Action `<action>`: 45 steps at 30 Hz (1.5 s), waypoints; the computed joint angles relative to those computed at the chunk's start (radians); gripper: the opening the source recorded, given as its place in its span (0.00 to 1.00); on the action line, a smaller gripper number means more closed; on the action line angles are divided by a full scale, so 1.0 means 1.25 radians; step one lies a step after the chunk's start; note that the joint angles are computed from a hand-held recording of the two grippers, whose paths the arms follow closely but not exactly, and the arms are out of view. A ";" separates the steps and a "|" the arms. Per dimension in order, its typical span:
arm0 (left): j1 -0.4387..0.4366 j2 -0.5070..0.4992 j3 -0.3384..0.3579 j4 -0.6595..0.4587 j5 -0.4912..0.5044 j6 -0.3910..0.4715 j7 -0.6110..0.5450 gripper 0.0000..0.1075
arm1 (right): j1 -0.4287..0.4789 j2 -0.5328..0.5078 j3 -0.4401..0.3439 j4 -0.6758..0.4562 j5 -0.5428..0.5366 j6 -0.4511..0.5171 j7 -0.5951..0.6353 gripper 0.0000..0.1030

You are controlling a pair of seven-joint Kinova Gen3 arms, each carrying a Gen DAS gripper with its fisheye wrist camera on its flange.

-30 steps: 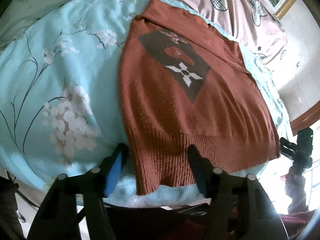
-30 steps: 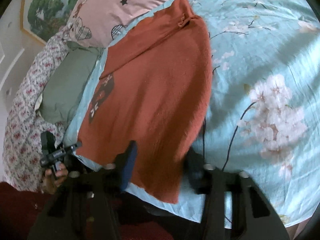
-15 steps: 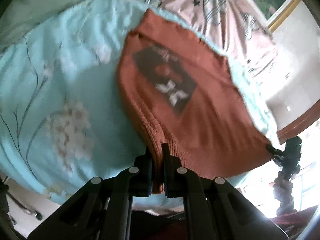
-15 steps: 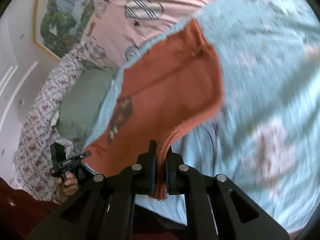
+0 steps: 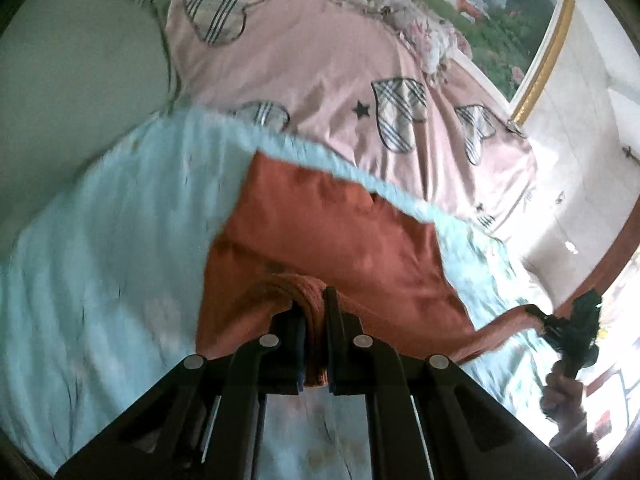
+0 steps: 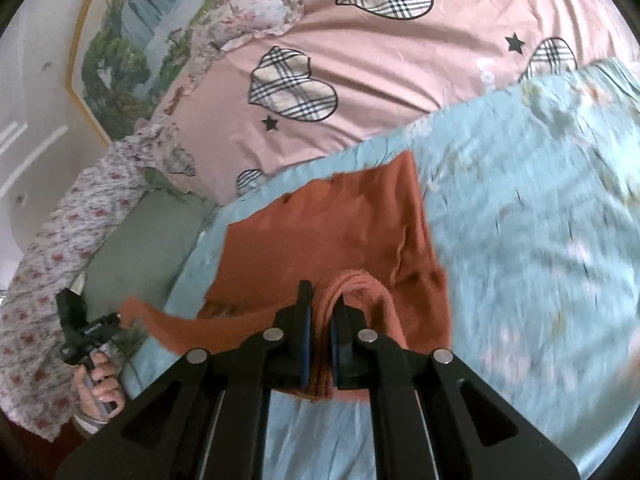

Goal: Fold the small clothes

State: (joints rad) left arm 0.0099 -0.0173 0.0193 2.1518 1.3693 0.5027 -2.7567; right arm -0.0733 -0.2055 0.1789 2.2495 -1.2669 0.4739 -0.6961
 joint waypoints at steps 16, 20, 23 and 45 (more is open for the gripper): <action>0.235 0.395 -0.155 -0.495 -0.418 -0.072 0.517 0.05 | 0.087 0.415 -0.085 -0.352 0.127 -0.024 -0.169 0.08; 0.237 0.497 -0.166 -0.612 -0.528 -0.031 0.647 0.05 | 0.115 0.464 -0.129 -0.390 0.214 -0.048 -0.257 0.08; 0.205 0.545 -0.108 -0.673 -0.626 -0.032 0.729 0.05 | 0.092 0.486 -0.100 -0.420 0.248 -0.026 -0.300 0.09; 0.249 0.534 0.004 -0.637 -0.922 -0.024 0.885 0.41 | -0.035 0.495 -0.006 -0.441 0.347 0.005 -0.385 0.45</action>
State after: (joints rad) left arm 0.3214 0.6502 0.0244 1.3556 0.2167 0.4733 -1.6500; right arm -0.1172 0.4134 0.1714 1.6979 -0.8334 0.4803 -1.1774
